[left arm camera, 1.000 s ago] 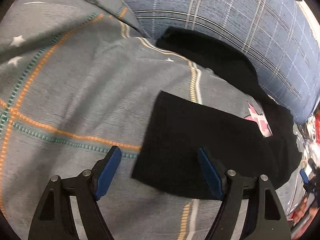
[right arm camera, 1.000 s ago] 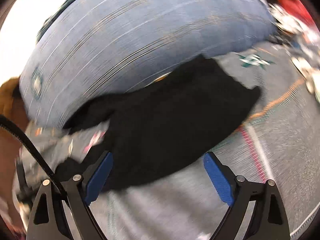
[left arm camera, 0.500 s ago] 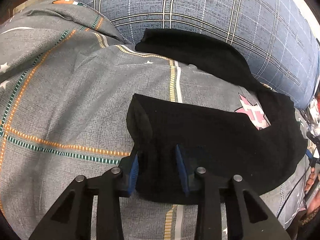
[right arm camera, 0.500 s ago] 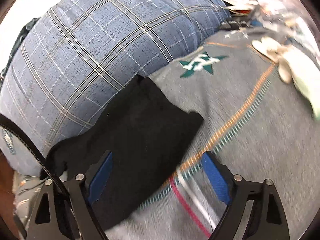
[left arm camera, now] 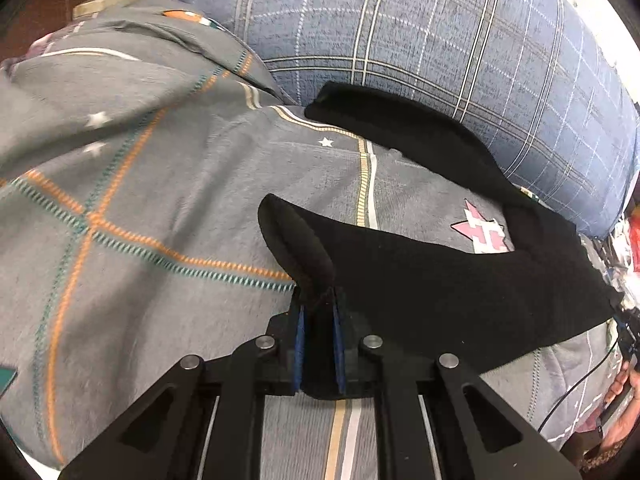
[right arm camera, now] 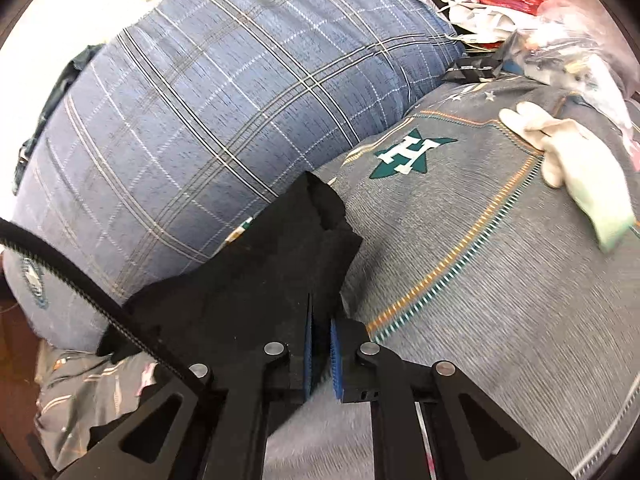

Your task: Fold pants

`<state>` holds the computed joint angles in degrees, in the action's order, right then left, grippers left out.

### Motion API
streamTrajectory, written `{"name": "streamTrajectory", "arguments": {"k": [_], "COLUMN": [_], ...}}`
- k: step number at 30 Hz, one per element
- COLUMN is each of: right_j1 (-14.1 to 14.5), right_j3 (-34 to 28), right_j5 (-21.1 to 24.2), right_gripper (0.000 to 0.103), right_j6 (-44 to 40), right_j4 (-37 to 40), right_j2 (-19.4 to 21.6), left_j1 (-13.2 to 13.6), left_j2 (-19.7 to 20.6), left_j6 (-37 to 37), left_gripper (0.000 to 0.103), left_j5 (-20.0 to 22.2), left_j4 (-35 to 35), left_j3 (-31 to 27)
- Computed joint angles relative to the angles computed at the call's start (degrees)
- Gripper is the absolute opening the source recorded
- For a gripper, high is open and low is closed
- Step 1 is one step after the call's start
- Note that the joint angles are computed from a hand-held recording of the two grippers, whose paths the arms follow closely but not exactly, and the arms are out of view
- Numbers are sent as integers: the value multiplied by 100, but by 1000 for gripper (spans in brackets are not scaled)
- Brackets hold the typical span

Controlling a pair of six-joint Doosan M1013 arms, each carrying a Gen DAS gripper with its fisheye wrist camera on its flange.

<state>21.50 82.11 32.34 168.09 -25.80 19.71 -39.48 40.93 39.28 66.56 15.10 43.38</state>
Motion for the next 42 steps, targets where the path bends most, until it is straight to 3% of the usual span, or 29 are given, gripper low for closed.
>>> {"name": "streamTrajectory", "arguments": {"k": [7,10,11,12,13,14,16,18,20,21,22,23,24,30,37,40,42], "right_j1": [64,-77,-138,-179,-184,-171,-176,-242,-262,-242,-201,-186,-214,-176,-148,-228,-268], "right_j3": [514,753,782,807,828,859,742,464,211,130,77,-4,-22,243,664,764,682], "right_j5": [342,-76,-211,-362,-520,-687,-775,-581,-309,-199,-135,-39,-118,-521,-638,-459,-72], "right_gripper": [1,5,31,50,81,83,83,80,63,59,46,15,6,6,5,7,14], "right_j6": [801,358,61,-115,-47,275,270,-422,-720,-568,-225,-144,-217,-17,435,353,137], "right_j4": [-671,-69,361,629,612,294,207,954,1344,1210,777,644,811,386,66,399,708], "right_j2": [-420,-528,-530,-527,-522,-513,-404,-179,52,126,160,202,218,-97,-425,-424,-355], "left_j1": [-68,-82,-81,-72,-57,-47,-18,15,42,39,41,44,37,-26,-98,-109,-90], "left_j2": [-373,-297,-259,-220,-188,-173,-132,-85,-53,-53,-40,-44,-38,-135,-219,-27,-112], "left_j6": [-260,-266,-273,-257,-237,-220,-178,-168,-227,-234,-166,-136,-138,-348,-429,-297,-197], "left_gripper": [10,11,11,11,11,12,15,24,27,27,16,6,6,6,6,13,14], "left_j5": [-233,-165,-125,-94,-93,-99,-102,-78,-109,-147,-131,-152,-119,-157,-196,311,201], "left_j4": [22,31,45,24,-22,-53,-133,-212,-266,-232,-262,-310,-291,-142,-194,-169,-272], "left_j3": [691,665,623,577,544,526,484,445,440,445,412,403,375,419,539,295,427]}}
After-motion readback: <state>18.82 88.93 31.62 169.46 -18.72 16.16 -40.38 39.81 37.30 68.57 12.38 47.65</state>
